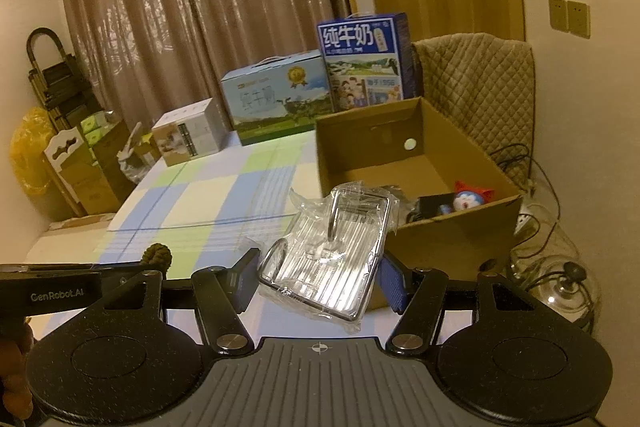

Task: Organize objects
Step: 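Carry the hair tie with the left tool while the right tool carries the holder over the box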

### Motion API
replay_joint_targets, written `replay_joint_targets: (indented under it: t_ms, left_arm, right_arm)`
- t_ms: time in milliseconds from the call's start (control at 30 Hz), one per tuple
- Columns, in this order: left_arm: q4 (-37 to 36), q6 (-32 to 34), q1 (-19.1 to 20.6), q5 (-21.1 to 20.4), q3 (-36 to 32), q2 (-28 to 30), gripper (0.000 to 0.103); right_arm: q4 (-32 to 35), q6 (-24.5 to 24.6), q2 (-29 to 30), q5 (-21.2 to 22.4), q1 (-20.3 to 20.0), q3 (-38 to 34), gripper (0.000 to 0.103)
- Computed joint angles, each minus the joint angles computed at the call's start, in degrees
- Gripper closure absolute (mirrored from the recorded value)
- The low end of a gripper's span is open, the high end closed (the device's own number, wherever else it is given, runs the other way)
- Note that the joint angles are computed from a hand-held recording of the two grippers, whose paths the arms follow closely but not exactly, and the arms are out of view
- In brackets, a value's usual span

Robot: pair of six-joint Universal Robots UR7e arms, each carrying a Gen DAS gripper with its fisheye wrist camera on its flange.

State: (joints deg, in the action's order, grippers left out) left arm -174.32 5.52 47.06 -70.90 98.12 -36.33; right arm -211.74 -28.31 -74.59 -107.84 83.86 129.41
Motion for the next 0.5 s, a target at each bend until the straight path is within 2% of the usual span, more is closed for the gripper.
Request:
replay_joint_targets:
  t_ms: [500]
  left_arm:
    - [2.6, 1.5, -2.1, -2.7, -6.8, 4.6, 0.089]
  right_arm:
    - [3.9, -4.4, -4.5, 0.0, -1.8, -2.5, 0.045]
